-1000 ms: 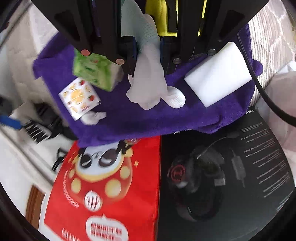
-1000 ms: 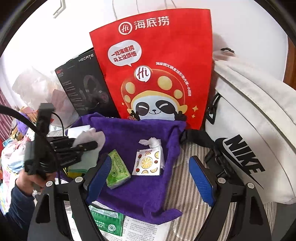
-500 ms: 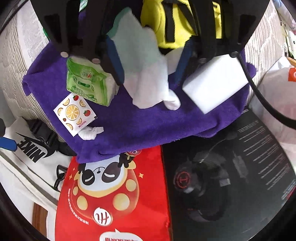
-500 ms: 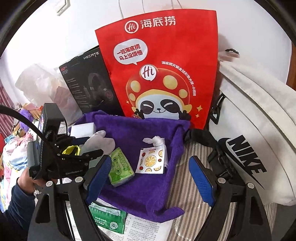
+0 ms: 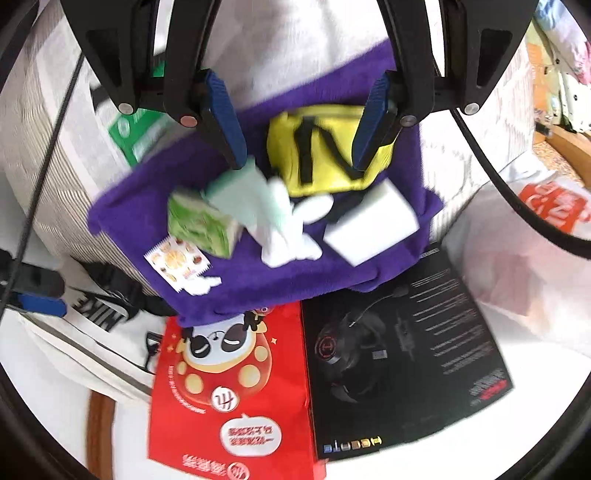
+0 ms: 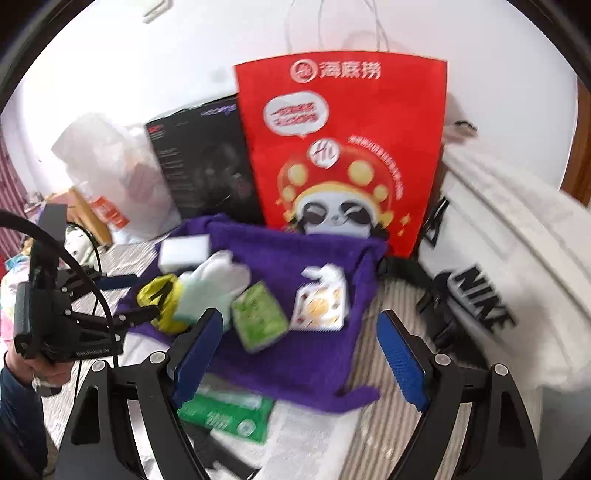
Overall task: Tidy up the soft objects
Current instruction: 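Grasp the black watch strap on the newspaper with the right tool, then lift the black watch strap with the right tool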
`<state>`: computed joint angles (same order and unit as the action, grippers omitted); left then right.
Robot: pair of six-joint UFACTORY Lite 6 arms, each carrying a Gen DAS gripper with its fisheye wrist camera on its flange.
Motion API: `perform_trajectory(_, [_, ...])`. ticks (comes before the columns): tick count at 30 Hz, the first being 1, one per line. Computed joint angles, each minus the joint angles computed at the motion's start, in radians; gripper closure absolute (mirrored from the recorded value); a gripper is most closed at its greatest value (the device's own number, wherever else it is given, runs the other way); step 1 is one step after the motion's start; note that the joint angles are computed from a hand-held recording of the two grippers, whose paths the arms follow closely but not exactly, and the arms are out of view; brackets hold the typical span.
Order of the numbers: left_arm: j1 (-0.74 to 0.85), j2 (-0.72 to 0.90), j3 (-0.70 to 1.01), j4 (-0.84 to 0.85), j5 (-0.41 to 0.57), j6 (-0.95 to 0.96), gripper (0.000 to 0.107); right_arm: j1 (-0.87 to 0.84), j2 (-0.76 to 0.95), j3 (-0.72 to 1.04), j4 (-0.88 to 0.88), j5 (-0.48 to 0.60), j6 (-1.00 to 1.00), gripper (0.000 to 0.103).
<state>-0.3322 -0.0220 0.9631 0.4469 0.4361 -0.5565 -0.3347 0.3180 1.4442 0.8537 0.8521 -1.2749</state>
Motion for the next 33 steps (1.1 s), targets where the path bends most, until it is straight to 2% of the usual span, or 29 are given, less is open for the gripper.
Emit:
perform_trajectory(6, [-0.077, -0.239, -0.206, 0.115, 0.035, -0.175, 0.043, -0.049, -0.232, -0.405, 0.036, -0.031, -0.211, 0.018])
perform_trajectory(10, [-0.105, -0.364, -0.310, 0.109, 0.065, -0.208, 0.043, -0.037, -0.328, -0.630, 0.047, -0.115, -0.354, 0.018])
perform_trajectory(18, [-0.125, -0.641, -0.502, 0.002, 0.149, -0.187, 0.043, 0.034, -0.308, -0.774, 0.134, -0.210, -0.479, 0.021])
perform_trajectory(20, [-0.127, -0.702, -0.538, -0.013, 0.179, -0.188, 0.043, 0.091, -0.310, -0.803, 0.180, -0.274, -0.529, 0.022])
perform_trajectory(22, [-0.117, -0.763, -0.567, -0.040, 0.205, -0.167, 0.043, 0.172, -0.313, -0.845, 0.257, -0.380, -0.609, 0.027])
perform_trajectory(23, [-0.109, -0.783, -0.574, -0.055, 0.210, -0.152, 0.043, 0.188, -0.325, -0.863, 0.313, -0.391, -0.671, 0.028])
perform_trajectory(25, [-0.096, -0.839, -0.593, -0.090, 0.229, -0.120, 0.043, 0.185, -0.319, -0.854, 0.301, -0.347, -0.674, 0.046])
perform_trajectory(26, [-0.092, -0.855, -0.598, -0.099, 0.236, -0.109, 0.043, 0.183, -0.316, -0.841, 0.272, -0.332, -0.634, 0.072])
perform_trajectory(27, [-0.096, -0.876, -0.605, -0.102, 0.246, -0.107, 0.043, 0.185, -0.322, -0.836, 0.252, -0.335, -0.594, 0.079])
perform_trajectory(29, [-0.102, -0.908, -0.617, -0.105, 0.262, -0.106, 0.043, 0.170, -0.327, -0.825, 0.202, -0.332, -0.496, 0.080])
perform_trajectory(33, [-0.113, -0.963, -0.646, -0.120, 0.284, -0.101, 0.043, 0.094, -0.340, -0.815, 0.098, -0.242, -0.387, 0.081])
